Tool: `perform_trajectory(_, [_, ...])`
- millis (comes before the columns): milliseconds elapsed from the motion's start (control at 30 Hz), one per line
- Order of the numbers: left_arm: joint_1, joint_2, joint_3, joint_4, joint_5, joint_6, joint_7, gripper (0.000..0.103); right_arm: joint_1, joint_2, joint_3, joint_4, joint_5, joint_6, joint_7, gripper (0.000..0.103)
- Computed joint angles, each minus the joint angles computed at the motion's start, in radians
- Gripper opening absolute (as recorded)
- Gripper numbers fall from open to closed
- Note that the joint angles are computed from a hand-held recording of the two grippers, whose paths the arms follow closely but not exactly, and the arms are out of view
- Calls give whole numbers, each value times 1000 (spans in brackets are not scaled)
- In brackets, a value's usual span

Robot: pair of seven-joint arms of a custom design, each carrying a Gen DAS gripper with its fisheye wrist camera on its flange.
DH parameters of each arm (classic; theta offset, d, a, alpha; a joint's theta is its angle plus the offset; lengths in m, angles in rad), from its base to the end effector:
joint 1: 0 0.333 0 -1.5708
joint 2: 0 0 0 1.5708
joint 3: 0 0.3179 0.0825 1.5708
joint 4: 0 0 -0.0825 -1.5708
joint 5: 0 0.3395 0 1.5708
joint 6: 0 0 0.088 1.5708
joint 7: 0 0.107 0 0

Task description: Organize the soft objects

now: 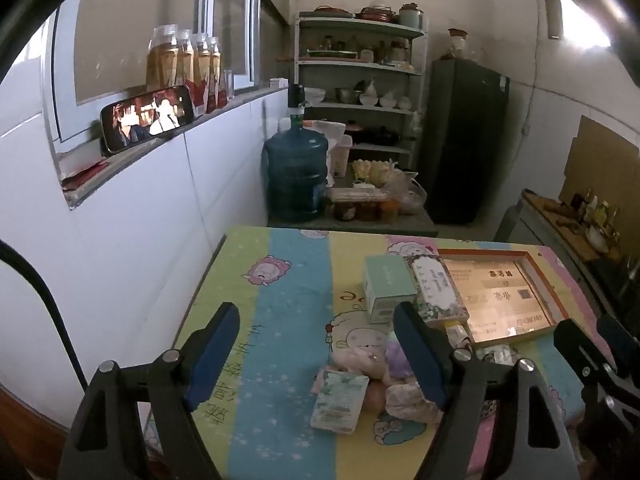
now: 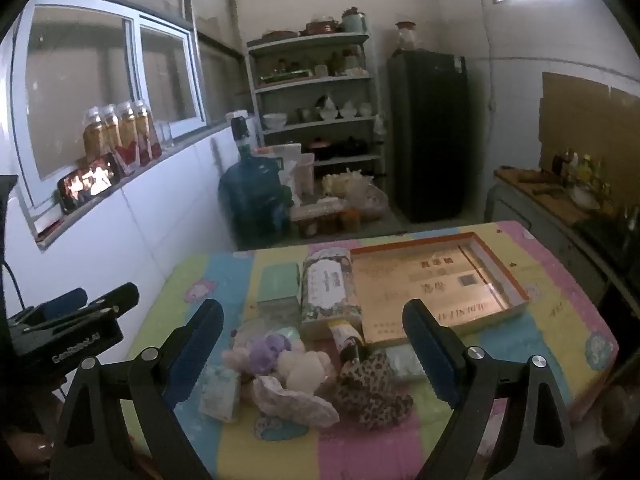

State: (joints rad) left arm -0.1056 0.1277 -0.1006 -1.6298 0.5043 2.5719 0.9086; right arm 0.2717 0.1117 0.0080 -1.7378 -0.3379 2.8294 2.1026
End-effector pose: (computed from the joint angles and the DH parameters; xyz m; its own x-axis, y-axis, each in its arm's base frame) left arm 0.5953 -0.1280 0.6449 0.1403 -0.9899 0.0217 -0.6147 -0.1043 -0.7818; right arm 0.5756 0.1826 0.6364 0.0798 -0.9894 -0.1210 -0.5509 0.0574 -0.8326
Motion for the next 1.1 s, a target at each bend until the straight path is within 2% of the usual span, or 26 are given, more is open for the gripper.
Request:
perform_trajectory(67, [1,-2,0,-3,-3,3,6,80,3,2,-1,11,-5,-17,6,92])
perform_trajectory(167, [0,-2,-2,-4,-4,5,13,79,2,9,-6,-3,-14,5,15,92])
perform_trajectory(433, [-5,0,-5,-7,0,8,31,79,15,14,-24,6,-111,-21,96,92])
perform_trajectory(1100, [-6,6,-4,-2,-19,1,48,79,11,24,-22,21,-148,-48,113,92])
